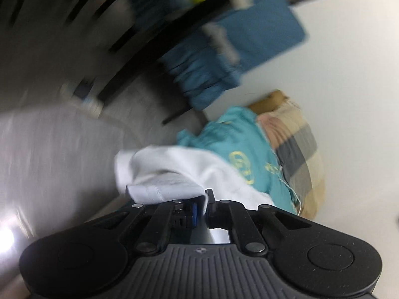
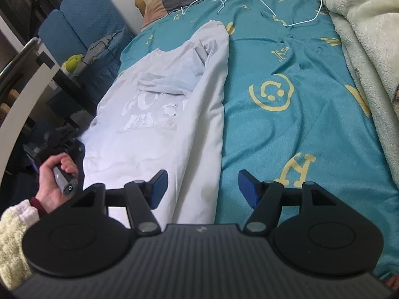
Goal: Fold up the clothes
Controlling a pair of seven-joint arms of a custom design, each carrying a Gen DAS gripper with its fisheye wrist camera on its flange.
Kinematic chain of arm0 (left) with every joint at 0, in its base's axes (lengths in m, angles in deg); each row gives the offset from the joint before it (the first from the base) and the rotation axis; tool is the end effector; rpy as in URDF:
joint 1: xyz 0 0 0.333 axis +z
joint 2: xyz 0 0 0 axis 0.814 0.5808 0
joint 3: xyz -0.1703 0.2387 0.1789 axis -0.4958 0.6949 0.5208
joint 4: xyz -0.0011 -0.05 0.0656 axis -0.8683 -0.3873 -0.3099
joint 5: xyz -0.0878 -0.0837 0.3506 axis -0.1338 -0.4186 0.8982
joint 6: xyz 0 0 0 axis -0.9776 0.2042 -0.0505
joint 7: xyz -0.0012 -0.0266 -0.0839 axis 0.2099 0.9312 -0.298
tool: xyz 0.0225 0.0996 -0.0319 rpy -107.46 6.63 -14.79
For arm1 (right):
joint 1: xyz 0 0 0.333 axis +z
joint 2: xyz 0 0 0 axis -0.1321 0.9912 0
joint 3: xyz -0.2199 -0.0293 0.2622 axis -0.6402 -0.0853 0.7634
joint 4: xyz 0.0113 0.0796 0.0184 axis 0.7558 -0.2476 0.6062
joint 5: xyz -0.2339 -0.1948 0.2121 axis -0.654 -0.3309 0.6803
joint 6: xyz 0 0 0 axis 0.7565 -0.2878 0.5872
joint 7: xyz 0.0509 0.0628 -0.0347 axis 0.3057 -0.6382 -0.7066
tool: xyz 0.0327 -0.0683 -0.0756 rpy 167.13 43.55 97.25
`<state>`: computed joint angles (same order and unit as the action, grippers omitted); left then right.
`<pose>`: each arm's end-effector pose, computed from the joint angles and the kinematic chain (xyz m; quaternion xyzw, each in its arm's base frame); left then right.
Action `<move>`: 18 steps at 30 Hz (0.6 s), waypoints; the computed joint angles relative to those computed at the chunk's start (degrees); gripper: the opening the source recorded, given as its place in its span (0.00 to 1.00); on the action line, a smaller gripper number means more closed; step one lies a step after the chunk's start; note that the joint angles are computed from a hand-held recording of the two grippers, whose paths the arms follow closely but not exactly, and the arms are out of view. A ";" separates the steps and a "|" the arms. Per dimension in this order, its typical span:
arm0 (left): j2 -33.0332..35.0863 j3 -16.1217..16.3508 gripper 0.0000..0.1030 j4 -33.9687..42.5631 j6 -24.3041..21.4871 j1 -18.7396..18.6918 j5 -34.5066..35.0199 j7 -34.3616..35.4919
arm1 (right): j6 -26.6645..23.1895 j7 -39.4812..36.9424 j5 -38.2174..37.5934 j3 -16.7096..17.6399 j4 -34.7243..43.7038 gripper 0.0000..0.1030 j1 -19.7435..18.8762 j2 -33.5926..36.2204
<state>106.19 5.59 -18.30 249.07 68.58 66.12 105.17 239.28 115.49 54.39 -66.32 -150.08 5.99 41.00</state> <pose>0.7261 -0.0202 0.3117 -0.7824 0.3413 -0.5146 0.0808 0.5085 0.0878 0.4285 -0.5576 0.7471 -0.1025 0.3471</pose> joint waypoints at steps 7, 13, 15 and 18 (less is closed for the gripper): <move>-8.02 20.76 0.06 -0.07 0.86 -23.61 -7.46 21.20 | 1.26 -7.48 7.36 0.19 0.16 0.64 0.59 -0.72; -6.95 20.67 0.06 5.29 -3.75 -32.38 -5.89 34.20 | 0.29 -21.21 25.13 -0.80 1.52 0.64 0.84 -1.76; -5.46 19.10 0.06 6.74 -6.37 -33.98 -6.43 36.17 | -0.43 -23.72 29.22 -1.23 1.76 0.64 0.50 -1.97; -2.73 17.99 0.08 9.16 -10.28 -36.57 -7.82 38.68 | -1.20 -25.05 32.72 -1.69 1.74 0.64 -0.23 -1.98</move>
